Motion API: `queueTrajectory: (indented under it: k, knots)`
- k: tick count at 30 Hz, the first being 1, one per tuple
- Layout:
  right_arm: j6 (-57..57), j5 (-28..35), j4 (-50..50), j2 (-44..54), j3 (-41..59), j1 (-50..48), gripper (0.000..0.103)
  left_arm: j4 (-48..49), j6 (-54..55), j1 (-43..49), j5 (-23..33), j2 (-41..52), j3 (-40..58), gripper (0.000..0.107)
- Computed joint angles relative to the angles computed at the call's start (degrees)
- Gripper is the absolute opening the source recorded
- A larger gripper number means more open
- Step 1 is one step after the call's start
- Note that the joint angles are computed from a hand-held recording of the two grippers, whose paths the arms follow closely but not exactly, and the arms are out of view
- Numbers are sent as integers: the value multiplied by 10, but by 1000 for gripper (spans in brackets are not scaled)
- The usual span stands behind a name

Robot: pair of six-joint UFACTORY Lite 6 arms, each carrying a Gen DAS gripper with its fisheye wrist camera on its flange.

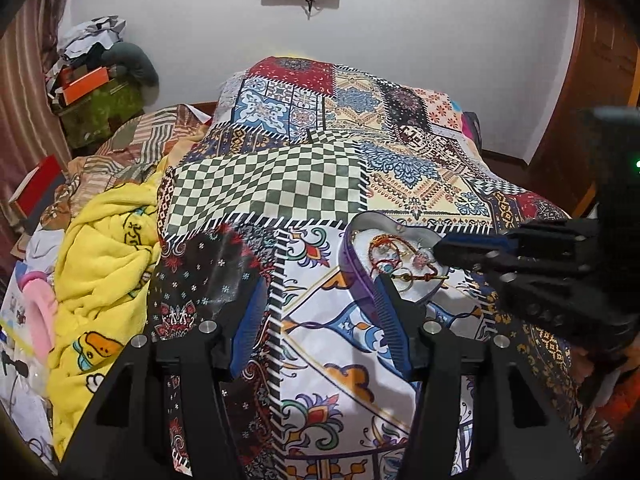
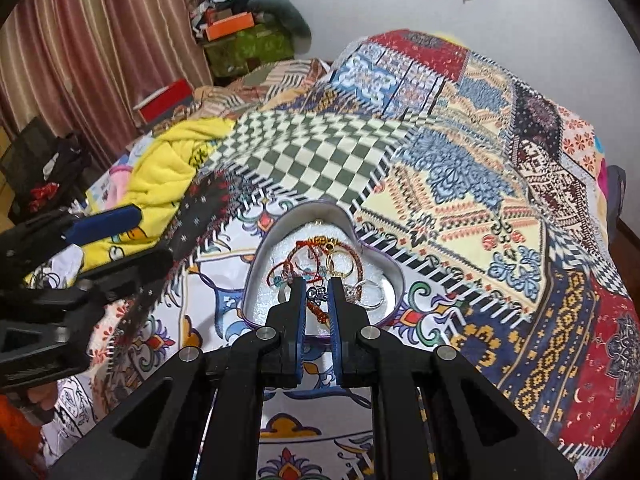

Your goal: Organize jewelry

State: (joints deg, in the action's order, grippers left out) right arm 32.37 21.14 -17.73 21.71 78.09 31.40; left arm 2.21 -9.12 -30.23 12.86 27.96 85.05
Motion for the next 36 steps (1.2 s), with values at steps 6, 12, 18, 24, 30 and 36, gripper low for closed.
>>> queueTrajectory:
  k: [6,12,18,24,30,36]
  knots:
    - [-18,28,1,6,11,9,10,-25,14,6,-4,-2,-5,54]
    - [37,38,-38,-57,-28,16,21,46,-61,-6,-4,-12,-12,54]
    - [166,75,-134,-197,-83,49,21,180,-189,-34,0,-78,-47,54]
    - [361,199,-310,-337,-90,173,21,318,-329,-68,12,-200,-98,54]
    - [531,465,-515,-380,-40,438,21,494,-499,-135,59,-355,-154,55]
    - [581,688,-627,-313,24,630,57,652,-638,-260,168,-464,-177,58]
